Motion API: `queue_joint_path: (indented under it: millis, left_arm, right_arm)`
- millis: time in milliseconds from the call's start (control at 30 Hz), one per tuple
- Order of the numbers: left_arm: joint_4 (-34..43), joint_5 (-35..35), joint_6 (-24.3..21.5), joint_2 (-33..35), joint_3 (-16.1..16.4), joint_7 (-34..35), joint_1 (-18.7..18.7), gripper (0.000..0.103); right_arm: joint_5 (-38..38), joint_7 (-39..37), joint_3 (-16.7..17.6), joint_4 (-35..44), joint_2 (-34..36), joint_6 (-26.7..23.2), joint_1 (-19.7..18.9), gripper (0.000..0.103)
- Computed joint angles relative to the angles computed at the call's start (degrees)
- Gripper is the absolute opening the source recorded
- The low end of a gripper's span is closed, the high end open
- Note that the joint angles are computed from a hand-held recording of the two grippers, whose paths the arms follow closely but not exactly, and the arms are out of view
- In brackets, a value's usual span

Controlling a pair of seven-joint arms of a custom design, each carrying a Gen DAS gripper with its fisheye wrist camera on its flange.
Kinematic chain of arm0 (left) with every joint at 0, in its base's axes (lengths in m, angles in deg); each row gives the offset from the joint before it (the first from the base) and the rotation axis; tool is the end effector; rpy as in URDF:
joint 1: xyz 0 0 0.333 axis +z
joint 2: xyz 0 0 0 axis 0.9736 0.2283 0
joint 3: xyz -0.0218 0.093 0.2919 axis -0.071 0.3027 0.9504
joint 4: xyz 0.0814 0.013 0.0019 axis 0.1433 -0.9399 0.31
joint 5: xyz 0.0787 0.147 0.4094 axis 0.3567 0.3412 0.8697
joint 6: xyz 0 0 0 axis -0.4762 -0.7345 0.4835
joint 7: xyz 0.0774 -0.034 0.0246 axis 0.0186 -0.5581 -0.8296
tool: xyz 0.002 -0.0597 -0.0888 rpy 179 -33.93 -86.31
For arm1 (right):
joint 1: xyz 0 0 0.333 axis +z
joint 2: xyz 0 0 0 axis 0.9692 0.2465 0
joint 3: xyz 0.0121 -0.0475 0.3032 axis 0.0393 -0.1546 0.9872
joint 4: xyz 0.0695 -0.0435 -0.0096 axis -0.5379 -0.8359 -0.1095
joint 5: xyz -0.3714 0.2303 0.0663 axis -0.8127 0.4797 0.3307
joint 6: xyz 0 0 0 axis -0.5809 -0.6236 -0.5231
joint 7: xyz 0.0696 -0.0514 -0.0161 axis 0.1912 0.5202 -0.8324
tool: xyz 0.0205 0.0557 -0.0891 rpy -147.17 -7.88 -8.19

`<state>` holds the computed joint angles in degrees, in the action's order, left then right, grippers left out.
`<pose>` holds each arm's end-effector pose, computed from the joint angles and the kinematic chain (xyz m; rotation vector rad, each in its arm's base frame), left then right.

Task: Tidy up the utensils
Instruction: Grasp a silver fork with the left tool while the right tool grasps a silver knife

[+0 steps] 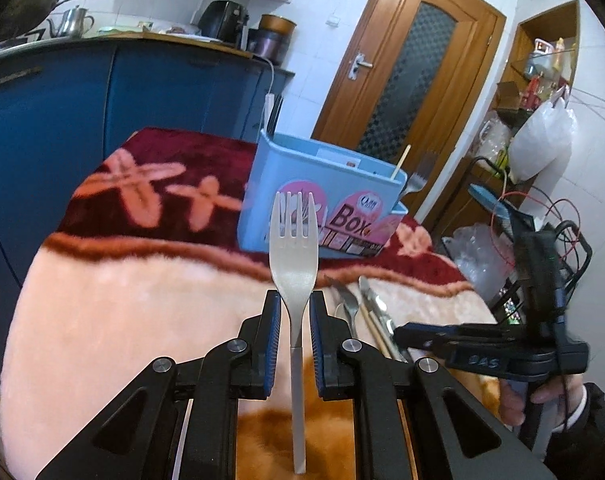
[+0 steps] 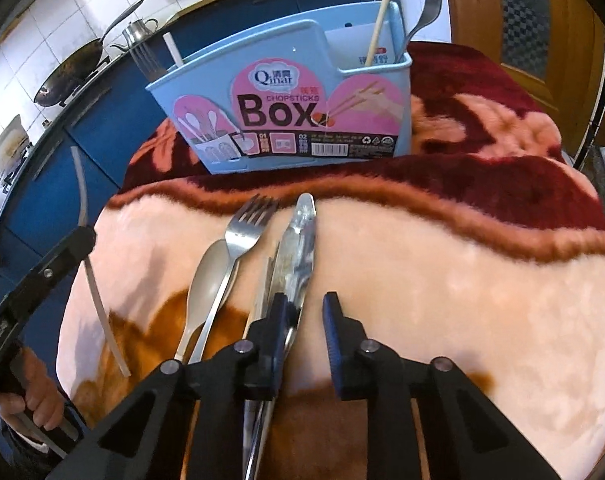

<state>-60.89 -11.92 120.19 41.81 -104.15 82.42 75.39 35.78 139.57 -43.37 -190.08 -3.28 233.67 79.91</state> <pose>0.7348 -0.2146 0.4836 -1.2967 2.3531 -1.4651 0.6663 0.0433 0.4571 -1.4913 2.0720 -0.3497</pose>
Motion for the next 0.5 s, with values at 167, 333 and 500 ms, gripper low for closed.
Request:
queue_joint_path:
  millis: [167, 333, 500]
  left_arm:
    - [-0.42, -2.61, 1.08, -0.57, -0.90, 2.74, 0.40, 0.013]
    - [-0.35, -5.15, 1.68, -0.98, -1.38, 5.01, 0.42, 0.013]
    - [0.55, -7.72, 3.25, -0.97, -1.84, 7.43, 0.10, 0.013]
  right_arm:
    - [9.31, -7.53, 1.29, 1.86, 1.63, -0.20, -1.72, 0.020]
    - [17.62, -13.85, 2.13, 3.45, 3.17, 0.09, -3.04, 0.012]
    - [19.44, -16.01, 2.44, 1.38, 1.90, 4.30, -2.93, 0.005]
